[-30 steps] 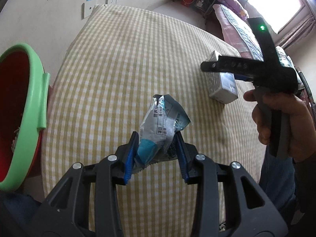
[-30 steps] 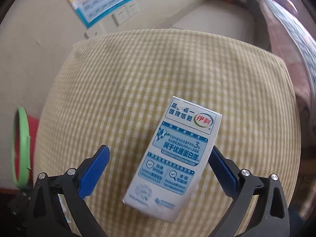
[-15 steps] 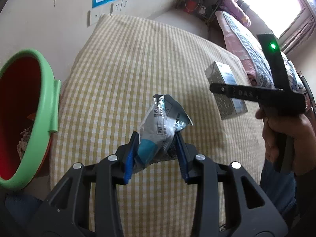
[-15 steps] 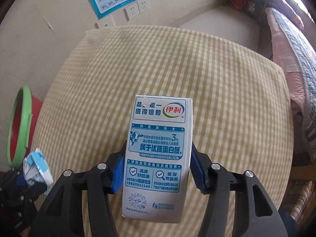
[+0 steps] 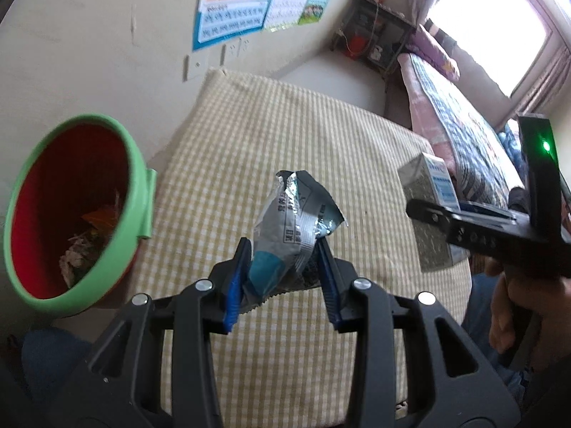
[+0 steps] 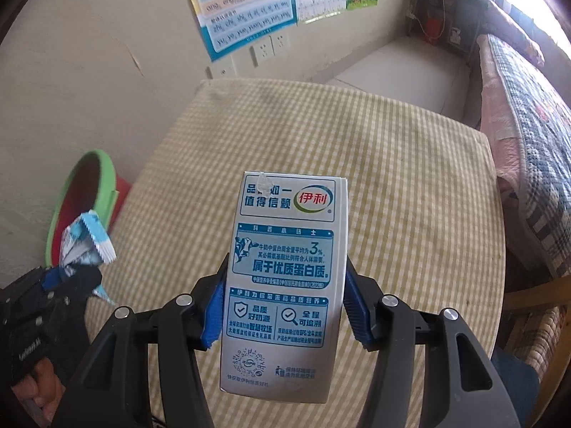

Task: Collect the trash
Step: 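Carry the blue wrapper in the left tool while the right tool carries the milk carton to the bucket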

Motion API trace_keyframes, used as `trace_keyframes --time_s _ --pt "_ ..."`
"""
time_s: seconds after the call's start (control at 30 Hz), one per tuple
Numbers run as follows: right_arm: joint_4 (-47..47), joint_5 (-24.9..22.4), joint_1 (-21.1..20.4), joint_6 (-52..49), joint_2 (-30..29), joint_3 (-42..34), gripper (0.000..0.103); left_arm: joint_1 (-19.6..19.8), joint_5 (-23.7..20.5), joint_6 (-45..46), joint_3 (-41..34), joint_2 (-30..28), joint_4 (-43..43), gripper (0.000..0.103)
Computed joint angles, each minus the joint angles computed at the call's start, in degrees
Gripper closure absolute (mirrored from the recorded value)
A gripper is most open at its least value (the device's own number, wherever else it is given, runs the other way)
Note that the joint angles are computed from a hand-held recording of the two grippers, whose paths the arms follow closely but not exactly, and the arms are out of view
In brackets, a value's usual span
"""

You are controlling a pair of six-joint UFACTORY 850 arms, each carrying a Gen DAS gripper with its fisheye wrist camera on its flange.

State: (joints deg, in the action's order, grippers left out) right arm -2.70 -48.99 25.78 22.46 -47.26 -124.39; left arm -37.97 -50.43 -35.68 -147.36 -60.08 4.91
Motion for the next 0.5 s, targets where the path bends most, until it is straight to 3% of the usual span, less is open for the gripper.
trace_keyframes --time_s 0.2,0.5 --pt "-1.69 3.0 1.53 -0.19 3.78 3.04 0.048 0.18 6.11 -5.72 10.94 7.02 5.06 0.067" --pt "1.61 4.17 3.95 -4.94 1.48 -3.46 0.048 0.97 10.59 -15.68 24.15 15.78 13.56 0.067"
